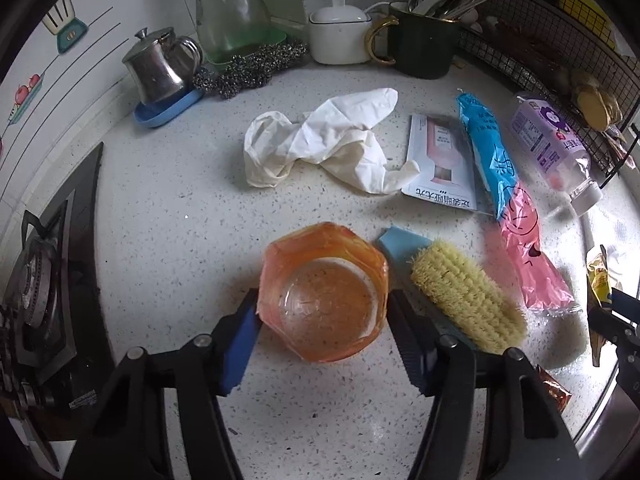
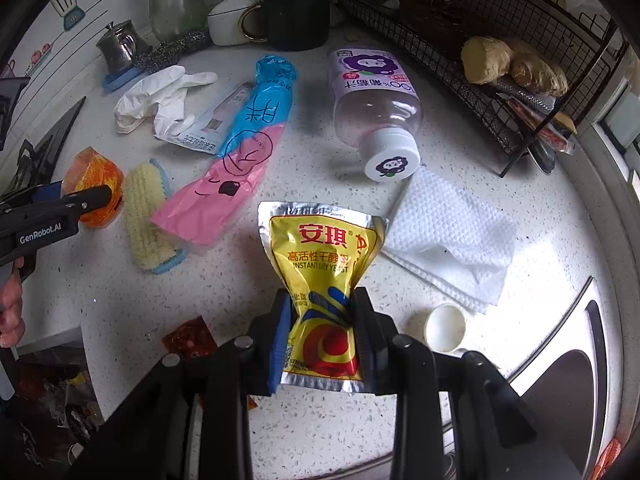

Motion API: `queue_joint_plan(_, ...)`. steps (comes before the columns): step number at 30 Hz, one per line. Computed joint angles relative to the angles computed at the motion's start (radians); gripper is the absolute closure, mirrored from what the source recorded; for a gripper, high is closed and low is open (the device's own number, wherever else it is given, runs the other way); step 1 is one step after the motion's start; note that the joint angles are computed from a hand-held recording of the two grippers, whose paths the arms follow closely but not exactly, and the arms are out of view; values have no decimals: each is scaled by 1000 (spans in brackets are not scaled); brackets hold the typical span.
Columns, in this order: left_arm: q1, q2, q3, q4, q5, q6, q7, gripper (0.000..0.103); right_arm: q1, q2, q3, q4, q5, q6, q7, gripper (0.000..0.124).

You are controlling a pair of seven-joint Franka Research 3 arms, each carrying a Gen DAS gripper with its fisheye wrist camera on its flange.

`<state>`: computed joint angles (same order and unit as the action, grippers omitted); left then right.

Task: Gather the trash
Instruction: 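Grasp the orange-striped plastic cup with the left tool while the right tool grasps the yellow yeast packet, then carry the orange cup and yellow packet down over the red bucket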

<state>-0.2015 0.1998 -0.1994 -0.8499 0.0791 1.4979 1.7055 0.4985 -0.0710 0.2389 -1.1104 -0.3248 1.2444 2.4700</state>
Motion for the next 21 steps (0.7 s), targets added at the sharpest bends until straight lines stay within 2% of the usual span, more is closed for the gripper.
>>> queue_joint_plan(2, 4, -7, 1, -5, -8, 3, -6, 48, 0, 1, -1, 2, 2, 6, -4, 95)
queue_joint_plan(5, 16, -27, 3, -17, -32, -3, -19, 48, -1, -1, -2, 3, 13, 18, 3, 95)
queue_joint_plan(9, 44, -109, 9, -109, -73, 44, 1, 48, 3, 3, 6, 18, 5, 23, 16, 95)
queue_joint_plan(13, 58, -182, 18, -176, -101, 46, 22, 48, 18, 18, 15, 52, -3, 19, 26, 95)
queue_joint_plan(17, 76, -277, 39, -261, -153, 42, 50, 48, 59, 61, 26, 124, -32, 5, 38, 95)
queue_joint_plan(21, 84, -376, 73, -340, -203, 20, 89, 48, 141, 131, 34, 249, -80, -38, 55, 95)
